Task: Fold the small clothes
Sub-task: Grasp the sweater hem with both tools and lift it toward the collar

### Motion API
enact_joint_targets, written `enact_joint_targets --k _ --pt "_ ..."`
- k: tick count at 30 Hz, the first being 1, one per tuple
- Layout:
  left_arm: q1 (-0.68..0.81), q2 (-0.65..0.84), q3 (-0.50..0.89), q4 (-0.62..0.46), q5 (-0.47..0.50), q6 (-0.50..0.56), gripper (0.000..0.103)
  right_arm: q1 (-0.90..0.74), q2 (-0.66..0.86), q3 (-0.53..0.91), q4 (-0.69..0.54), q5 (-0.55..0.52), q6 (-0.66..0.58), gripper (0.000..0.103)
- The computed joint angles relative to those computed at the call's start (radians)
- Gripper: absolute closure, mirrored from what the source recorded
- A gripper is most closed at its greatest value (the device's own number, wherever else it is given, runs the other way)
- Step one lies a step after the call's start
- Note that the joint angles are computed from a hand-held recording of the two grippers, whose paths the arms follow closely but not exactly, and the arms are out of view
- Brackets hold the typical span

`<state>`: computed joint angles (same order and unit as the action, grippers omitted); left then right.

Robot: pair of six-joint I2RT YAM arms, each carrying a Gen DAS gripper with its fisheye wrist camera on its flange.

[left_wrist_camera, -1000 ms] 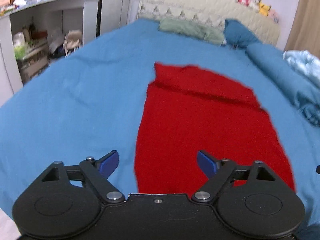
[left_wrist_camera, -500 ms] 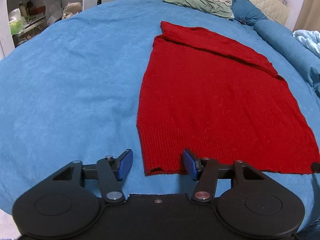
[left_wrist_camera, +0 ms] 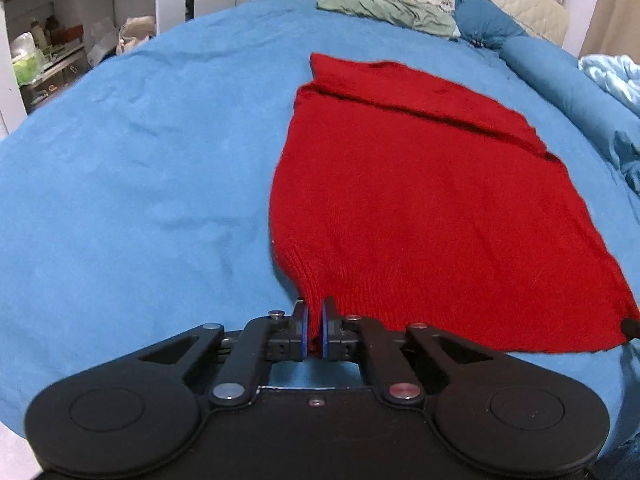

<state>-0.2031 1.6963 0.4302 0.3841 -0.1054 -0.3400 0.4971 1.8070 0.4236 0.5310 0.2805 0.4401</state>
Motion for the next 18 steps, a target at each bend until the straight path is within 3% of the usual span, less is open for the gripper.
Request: enact_joint_targets --k 6,10,14,18 --pt "0.041 -0.201 0.017 -0.110 0.042 -0.022 0.098 -0.113 -0.281 -0.043 -0.089 -0.134 0.024 0.083" --pt "0.060 -0.240 0.127 -0.152 0.054 -0.042 0.098 -0.205 -0.381 0.061 -0.188 -0.233 0.002 0.083" --pt "0.079 -0.116 0.351 -0.157 0.066 -0.029 0.098 -0.304 -0.275 0.297 -0.225 -0.338 -0.005 0.083" --pt "0.099 0.159 0.749 -0.247 0.080 -0.042 0.098 -0.363 -0.027 0.645 -0.288 -0.388 0.010 0.083"
